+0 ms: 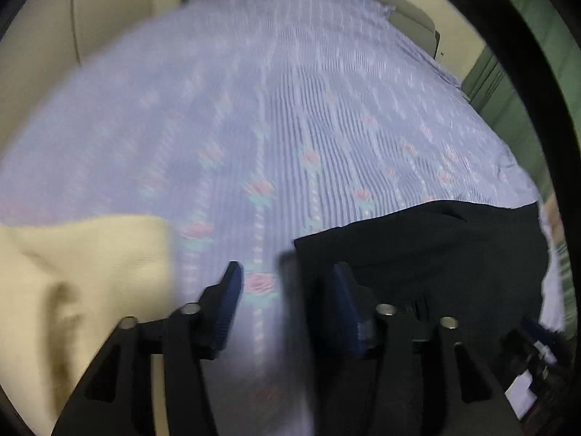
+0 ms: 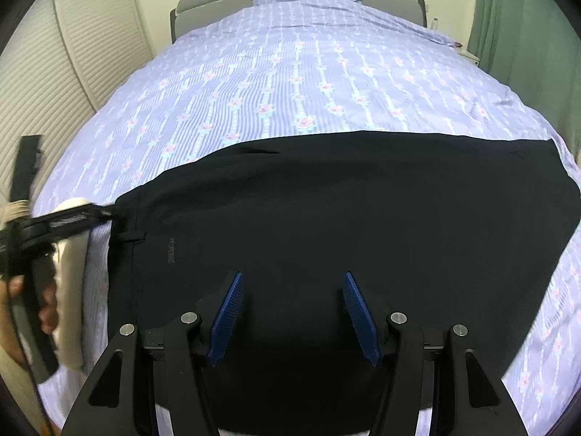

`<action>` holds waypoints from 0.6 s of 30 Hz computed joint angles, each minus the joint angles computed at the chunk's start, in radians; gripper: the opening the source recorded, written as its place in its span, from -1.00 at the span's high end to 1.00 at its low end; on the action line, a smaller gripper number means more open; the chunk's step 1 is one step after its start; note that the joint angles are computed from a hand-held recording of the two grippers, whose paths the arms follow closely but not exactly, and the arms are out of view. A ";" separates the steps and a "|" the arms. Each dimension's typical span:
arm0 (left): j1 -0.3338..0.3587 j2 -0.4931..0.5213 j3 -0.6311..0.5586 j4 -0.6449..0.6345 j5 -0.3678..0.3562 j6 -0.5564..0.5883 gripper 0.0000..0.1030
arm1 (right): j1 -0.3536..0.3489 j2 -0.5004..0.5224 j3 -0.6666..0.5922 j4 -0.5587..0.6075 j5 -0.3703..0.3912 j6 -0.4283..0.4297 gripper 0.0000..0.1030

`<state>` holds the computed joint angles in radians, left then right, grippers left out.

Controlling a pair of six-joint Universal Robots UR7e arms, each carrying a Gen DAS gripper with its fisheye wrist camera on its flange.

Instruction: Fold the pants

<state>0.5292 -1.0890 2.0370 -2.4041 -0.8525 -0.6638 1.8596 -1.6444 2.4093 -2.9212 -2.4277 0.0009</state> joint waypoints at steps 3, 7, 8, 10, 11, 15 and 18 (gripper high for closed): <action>-0.083 -0.077 0.055 0.071 -0.021 -0.063 -0.21 | 0.007 -0.095 0.027 0.072 -0.004 -0.017 -0.13; -0.216 -0.118 0.108 0.249 -0.031 -0.253 -0.23 | 0.028 -0.264 0.058 0.237 -0.026 -0.032 -0.13; -0.243 -0.113 0.113 0.291 -0.041 -0.300 -0.23 | 0.034 -0.308 0.064 0.286 -0.038 -0.036 -0.13; -0.284 -0.101 0.131 0.329 -0.072 -0.395 -0.22 | 0.040 -0.385 0.073 0.394 -0.064 -0.038 -0.13; -0.297 -0.093 0.136 0.345 -0.086 -0.439 -0.22 | 0.036 -0.426 0.075 0.456 -0.063 -0.037 -0.13; -0.361 -0.030 0.122 0.444 -0.069 -0.556 -0.21 | -0.029 -0.573 0.118 0.554 -0.014 -0.124 -0.13; -0.370 0.014 0.117 0.446 -0.039 -0.566 -0.21 | -0.118 -0.636 0.157 0.535 0.038 -0.231 -0.13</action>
